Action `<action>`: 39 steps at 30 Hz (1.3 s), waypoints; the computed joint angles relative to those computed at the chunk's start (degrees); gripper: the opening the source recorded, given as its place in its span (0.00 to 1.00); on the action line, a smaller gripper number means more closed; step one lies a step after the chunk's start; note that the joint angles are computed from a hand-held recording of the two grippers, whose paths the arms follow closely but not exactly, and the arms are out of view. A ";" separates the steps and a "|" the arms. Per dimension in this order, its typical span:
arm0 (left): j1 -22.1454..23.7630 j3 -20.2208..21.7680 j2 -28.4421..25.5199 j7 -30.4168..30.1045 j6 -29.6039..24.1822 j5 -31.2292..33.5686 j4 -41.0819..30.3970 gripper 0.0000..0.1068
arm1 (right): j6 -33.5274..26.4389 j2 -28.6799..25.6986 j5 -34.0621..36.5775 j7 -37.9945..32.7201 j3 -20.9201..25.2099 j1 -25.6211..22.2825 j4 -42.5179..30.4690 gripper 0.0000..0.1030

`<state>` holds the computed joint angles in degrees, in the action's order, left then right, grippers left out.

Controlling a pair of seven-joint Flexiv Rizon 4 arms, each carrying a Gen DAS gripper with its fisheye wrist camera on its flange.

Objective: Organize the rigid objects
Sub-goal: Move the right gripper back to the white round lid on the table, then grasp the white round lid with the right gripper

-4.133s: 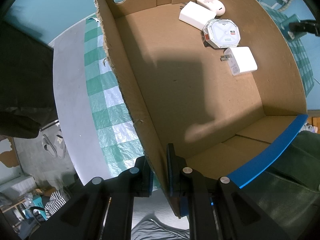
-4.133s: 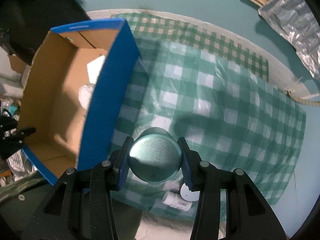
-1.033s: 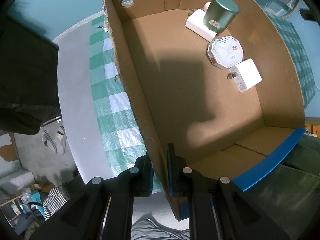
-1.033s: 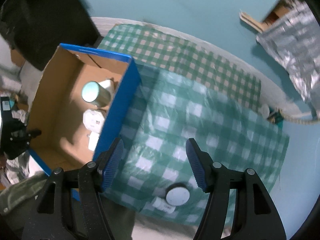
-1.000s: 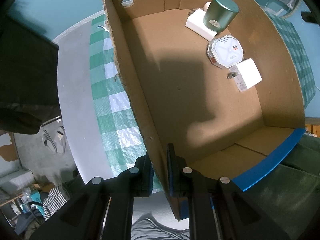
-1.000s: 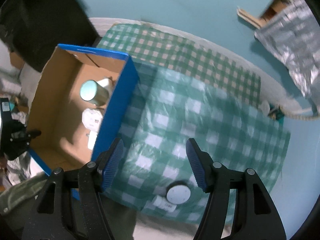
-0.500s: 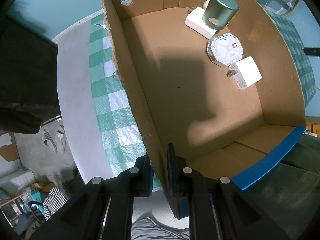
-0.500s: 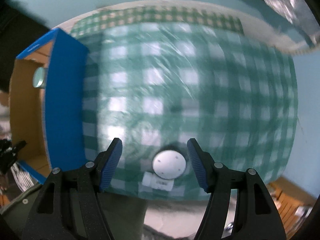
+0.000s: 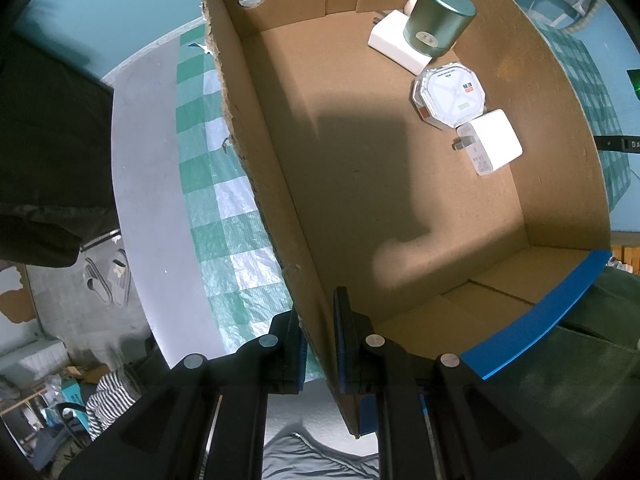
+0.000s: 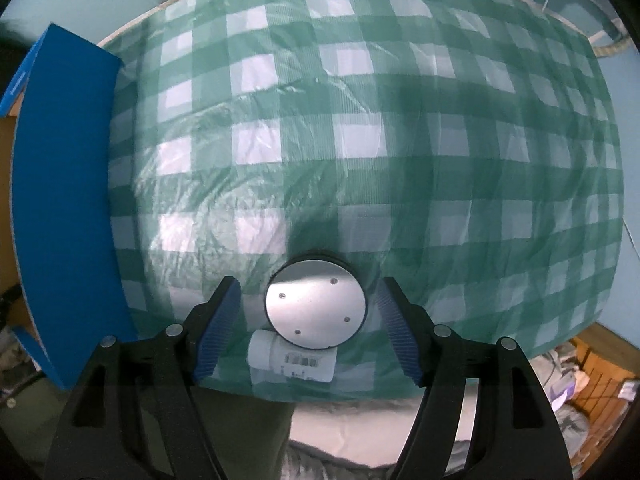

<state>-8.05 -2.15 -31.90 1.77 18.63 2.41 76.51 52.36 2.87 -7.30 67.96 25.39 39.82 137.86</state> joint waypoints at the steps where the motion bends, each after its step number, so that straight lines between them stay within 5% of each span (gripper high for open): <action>1: 0.05 0.00 0.02 0.09 -0.01 -0.02 0.03 0.11 | 0.12 -0.51 0.27 -0.37 -0.05 0.09 -0.19 0.68; 9: 0.31 -0.01 -0.09 0.14 -0.30 -0.40 -0.18 0.11 | 3.32 -5.11 2.29 -3.80 -0.68 0.88 -1.12 0.68; 18: 0.37 0.00 -0.48 0.41 -0.50 -0.42 -0.82 0.11 | 8.63 -6.86 -2.68 0.29 -1.86 1.66 1.29 0.67; 25: 0.36 0.06 -0.55 0.42 -0.61 -0.35 -0.96 0.11 | 7.30 -6.52 -0.82 -2.99 -1.53 1.32 0.74 0.60; 39: 0.38 0.00 -0.52 0.34 -0.45 -0.55 -0.79 0.11 | -3.02 3.26 7.45 -23.94 -3.98 -5.84 -0.20 0.60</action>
